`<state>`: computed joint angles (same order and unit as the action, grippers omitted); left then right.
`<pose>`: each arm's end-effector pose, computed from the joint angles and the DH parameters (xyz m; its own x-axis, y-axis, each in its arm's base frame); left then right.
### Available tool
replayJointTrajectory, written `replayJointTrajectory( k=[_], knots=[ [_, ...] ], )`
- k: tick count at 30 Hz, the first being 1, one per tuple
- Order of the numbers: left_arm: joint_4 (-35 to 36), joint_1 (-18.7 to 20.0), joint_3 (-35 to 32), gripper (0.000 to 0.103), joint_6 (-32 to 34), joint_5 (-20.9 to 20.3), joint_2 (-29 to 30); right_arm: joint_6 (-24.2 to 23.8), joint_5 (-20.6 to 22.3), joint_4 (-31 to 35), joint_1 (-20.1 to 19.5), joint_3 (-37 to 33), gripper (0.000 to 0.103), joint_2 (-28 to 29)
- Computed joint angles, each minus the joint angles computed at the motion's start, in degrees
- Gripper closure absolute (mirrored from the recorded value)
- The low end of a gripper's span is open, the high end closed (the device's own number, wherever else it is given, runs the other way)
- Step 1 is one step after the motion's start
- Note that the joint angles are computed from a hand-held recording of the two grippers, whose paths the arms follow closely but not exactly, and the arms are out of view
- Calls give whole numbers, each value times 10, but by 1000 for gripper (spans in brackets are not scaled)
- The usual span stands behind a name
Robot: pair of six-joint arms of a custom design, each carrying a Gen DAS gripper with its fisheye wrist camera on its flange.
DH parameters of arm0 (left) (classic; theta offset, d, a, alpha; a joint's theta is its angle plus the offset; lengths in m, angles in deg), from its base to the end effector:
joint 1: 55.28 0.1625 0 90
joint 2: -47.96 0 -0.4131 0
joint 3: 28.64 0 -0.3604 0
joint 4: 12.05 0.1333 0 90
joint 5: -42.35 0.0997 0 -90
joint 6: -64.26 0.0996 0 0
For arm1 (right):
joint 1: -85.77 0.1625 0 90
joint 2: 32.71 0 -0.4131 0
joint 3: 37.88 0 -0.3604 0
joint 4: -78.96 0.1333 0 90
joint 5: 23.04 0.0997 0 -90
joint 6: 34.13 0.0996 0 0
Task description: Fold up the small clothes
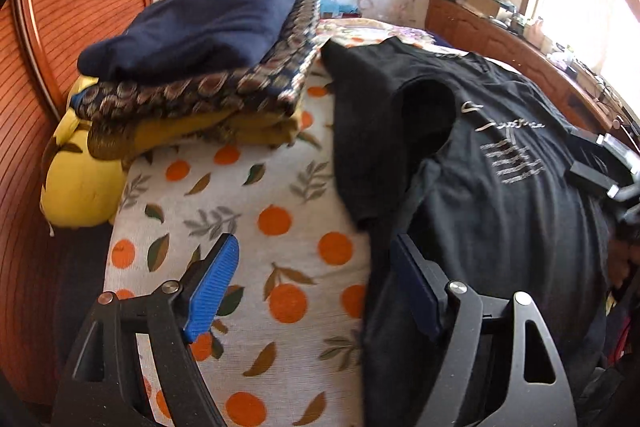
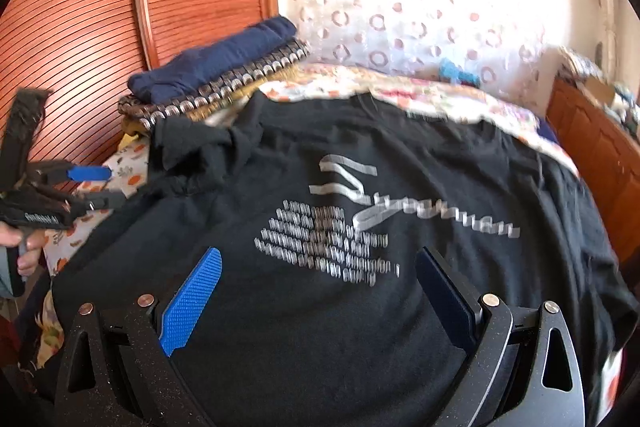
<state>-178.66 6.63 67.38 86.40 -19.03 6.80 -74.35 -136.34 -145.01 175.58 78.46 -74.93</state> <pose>-0.1433 -0.6529 0.0954 -0.6299 0.5466 -0.5517 0.7284 0.6622 -0.1756 0.0921 -0.5340 0.1337 -0.7015 -0.0608 0.7101 -0.5911 0.6063 -0.5320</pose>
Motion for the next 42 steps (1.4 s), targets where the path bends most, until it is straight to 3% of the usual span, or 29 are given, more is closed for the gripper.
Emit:
replayJointTrajectory(
  k=[8,11,15,21,23,25,29,34,39,42],
  knots=[
    [-42,6,24,22,24,2,-1,-89,47,52,44,-79,8,8],
    [-48,8,29,21,30,-2,-6,-103,54,126,58,-125,12,23],
    [-61,10,38,21,32,-5,-9,-93,31,252,71,-198,21,53],
    [-66,13,40,21,46,-13,-9,-67,-20,400,78,-275,44,89],
    [-70,14,42,20,51,-16,-9,-70,-36,422,77,-286,73,96],
    [-74,13,43,19,53,-14,-7,-70,-38,437,74,-299,82,98],
    [-74,12,39,19,50,-13,-4,-39,2,379,53,-251,86,59],
    [-73,11,37,18,51,-12,-2,15,-38,264,29,-195,86,37],
    [-73,11,33,17,49,-12,1,-4,-85,199,19,-164,86,39],
    [-76,11,33,17,48,-12,1,-14,-79,163,25,-156,81,43]
  ],
)
